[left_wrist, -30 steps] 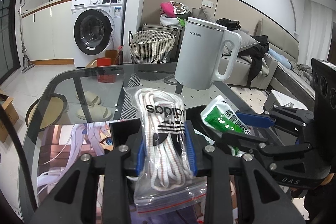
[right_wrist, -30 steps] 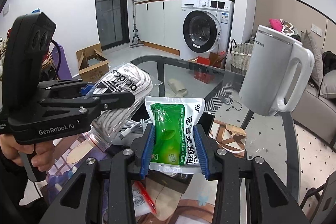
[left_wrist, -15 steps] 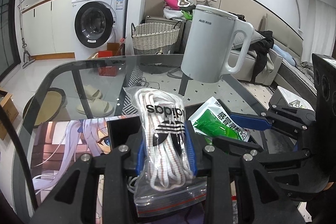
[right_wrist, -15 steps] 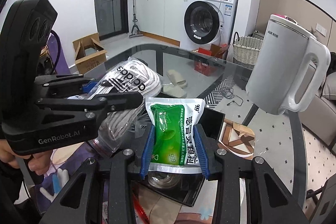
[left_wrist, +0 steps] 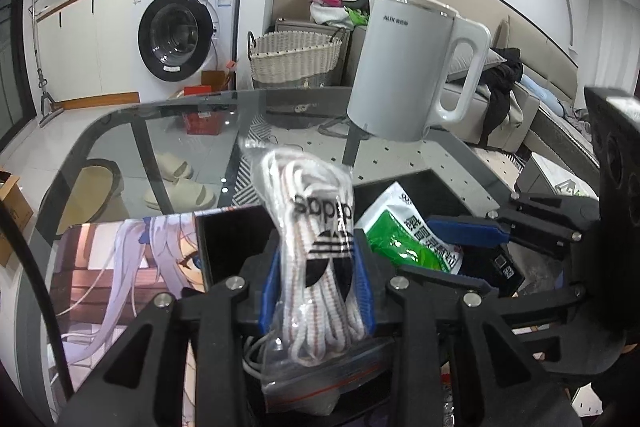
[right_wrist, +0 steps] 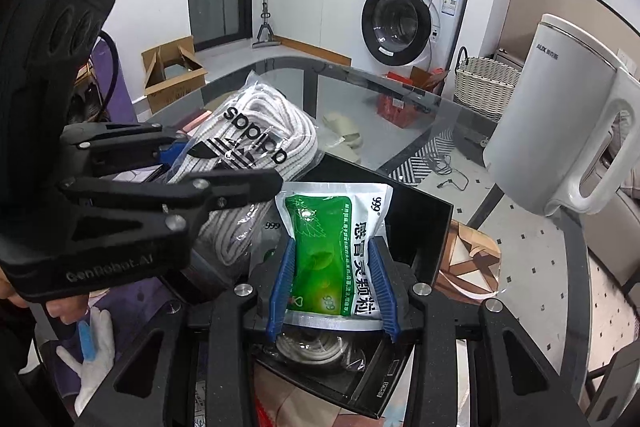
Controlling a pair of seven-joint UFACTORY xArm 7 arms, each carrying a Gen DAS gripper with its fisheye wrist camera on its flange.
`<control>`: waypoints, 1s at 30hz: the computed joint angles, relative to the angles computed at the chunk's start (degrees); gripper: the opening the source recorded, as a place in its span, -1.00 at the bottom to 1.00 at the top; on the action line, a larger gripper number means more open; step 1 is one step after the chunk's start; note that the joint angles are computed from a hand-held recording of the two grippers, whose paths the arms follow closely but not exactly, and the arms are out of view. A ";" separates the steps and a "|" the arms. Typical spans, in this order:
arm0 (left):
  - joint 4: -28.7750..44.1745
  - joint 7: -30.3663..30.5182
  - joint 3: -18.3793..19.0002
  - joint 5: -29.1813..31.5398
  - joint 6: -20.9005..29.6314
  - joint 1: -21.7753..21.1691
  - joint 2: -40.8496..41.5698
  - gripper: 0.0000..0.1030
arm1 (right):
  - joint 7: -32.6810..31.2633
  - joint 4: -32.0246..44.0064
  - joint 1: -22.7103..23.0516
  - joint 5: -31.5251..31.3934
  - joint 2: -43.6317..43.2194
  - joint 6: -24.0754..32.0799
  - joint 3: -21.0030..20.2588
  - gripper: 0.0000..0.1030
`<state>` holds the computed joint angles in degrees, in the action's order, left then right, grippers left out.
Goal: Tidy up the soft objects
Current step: 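Carry the rope bag with the left gripper while the right carries the packet over the box, then open both grippers to drop the rope bag and green packet into the box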
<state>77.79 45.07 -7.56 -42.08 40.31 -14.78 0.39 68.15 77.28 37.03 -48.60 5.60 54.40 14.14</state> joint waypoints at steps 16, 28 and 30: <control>0.12 4.06 0.66 -1.85 6.59 0.09 -1.74 -0.40 | -0.26 -1.56 0.27 0.64 -3.46 4.03 1.88 -0.19; -1.39 -0.61 2.13 -0.77 2.03 0.87 -3.01 0.21 | 1.78 -3.30 -0.68 -0.50 -5.86 5.33 3.94 -0.18; -2.08 -0.72 1.66 1.26 0.28 0.65 -3.30 0.22 | 2.06 -3.35 -0.68 -0.46 -5.83 5.38 4.11 -0.18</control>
